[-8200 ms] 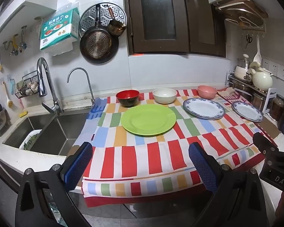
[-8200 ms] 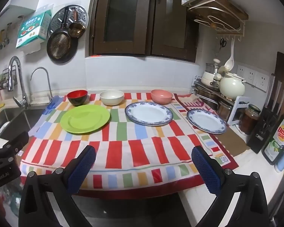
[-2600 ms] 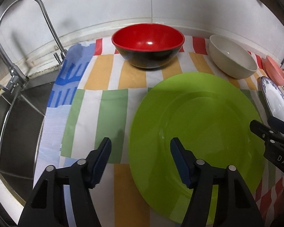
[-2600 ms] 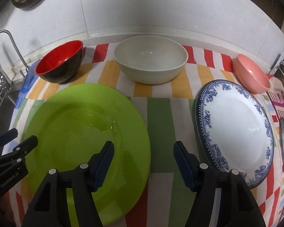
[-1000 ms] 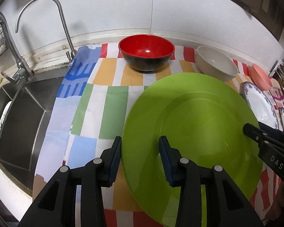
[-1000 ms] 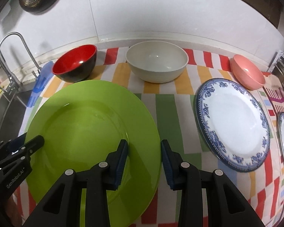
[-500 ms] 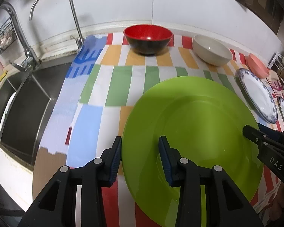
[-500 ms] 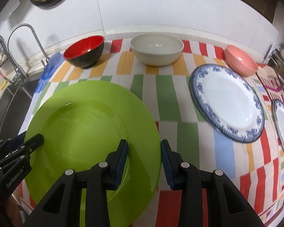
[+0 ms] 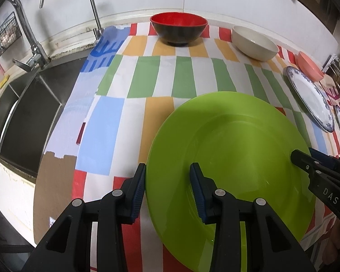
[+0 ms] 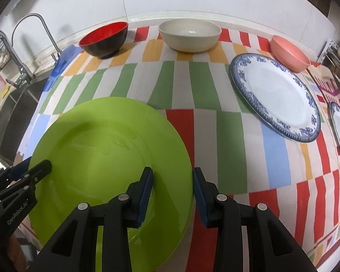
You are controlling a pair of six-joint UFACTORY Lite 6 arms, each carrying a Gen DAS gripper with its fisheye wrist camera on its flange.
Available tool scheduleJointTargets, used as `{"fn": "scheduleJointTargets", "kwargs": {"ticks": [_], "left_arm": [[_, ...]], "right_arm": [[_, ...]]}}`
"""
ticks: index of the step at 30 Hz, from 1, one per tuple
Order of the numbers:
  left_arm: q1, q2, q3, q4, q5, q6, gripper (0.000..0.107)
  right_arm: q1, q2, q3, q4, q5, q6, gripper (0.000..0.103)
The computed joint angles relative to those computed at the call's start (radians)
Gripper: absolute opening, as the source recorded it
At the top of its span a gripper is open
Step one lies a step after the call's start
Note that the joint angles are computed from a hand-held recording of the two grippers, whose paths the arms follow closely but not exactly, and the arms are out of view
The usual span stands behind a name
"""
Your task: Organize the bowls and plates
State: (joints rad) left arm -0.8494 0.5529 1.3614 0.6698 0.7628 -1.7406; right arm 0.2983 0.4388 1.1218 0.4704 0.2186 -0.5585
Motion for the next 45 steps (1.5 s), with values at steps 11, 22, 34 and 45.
{"fn": "scheduleJointTargets", "kwargs": {"ticks": [11, 22, 34, 45], "left_arm": [[-0.007, 0.003, -0.023, -0.027, -0.03, 0.009, 0.039], [0.0, 0.009, -0.036, -0.036, -0.061, 0.017, 0.039], [-0.022, -0.025, 0.013, 0.088, 0.039, 0.031, 0.069], [-0.01, 0.115, 0.308, 0.091, 0.086, 0.219, 0.09]], "right_arm": [[0.004, -0.022, -0.052, -0.034, -0.016, 0.04, 0.037], [0.007, -0.014, -0.061, -0.079, -0.02, 0.093, 0.037], [0.004, -0.055, -0.084, -0.181, -0.041, 0.236, 0.043], [-0.053, -0.154, -0.118, -0.363, -0.072, 0.433, 0.051]]}}
